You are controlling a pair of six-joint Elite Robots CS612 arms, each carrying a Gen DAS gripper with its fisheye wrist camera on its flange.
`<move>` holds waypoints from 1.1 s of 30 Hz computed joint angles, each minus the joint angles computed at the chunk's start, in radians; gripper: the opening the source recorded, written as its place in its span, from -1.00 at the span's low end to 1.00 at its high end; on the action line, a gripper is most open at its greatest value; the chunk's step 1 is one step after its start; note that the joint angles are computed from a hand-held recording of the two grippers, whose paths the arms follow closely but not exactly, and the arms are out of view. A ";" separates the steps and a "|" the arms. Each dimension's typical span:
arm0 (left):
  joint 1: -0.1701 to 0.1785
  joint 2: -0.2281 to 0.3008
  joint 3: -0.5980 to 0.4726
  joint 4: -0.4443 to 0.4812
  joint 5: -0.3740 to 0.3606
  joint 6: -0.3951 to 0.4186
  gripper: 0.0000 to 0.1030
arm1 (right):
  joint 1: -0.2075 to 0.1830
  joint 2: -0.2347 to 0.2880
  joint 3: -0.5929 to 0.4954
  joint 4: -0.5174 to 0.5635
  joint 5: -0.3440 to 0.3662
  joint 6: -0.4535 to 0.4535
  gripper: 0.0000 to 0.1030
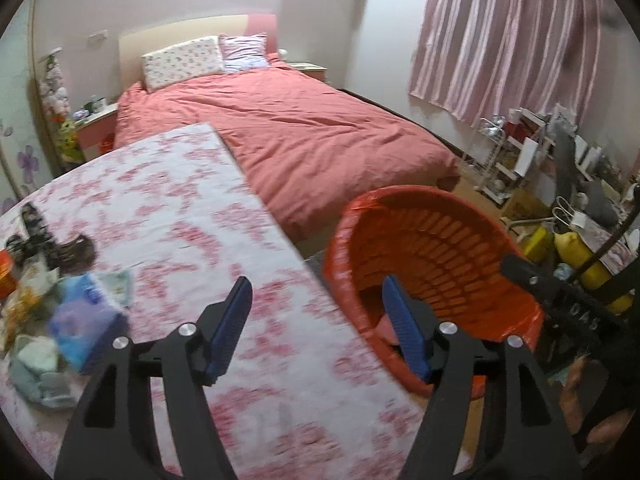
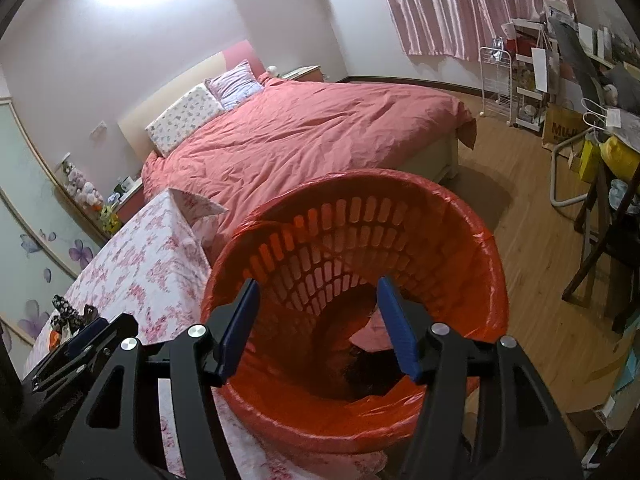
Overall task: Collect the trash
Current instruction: 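Drop the mesh pad and tissue into the orange basket with both tools, then return to the pile and grasp the blue tissue pack with the right tool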
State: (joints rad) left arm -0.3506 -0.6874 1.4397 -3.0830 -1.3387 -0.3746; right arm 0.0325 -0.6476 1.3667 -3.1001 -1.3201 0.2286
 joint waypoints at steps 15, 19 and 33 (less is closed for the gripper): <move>0.034 -0.094 0.182 -0.079 0.104 -0.076 0.33 | 0.051 -0.040 0.042 0.003 0.036 -0.093 0.20; 0.048 -0.120 0.239 -0.101 0.145 -0.114 0.36 | 0.071 -0.044 0.047 0.016 0.049 -0.125 0.20; 0.118 -0.196 0.412 -0.141 0.250 -0.266 0.42 | 0.188 -0.018 -0.010 0.176 0.100 -0.301 0.27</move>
State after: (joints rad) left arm -0.2330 -0.8831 1.8513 -3.2241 -1.0889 -0.6403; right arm 0.2203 -0.6660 1.3568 -2.9242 -1.2197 -0.0725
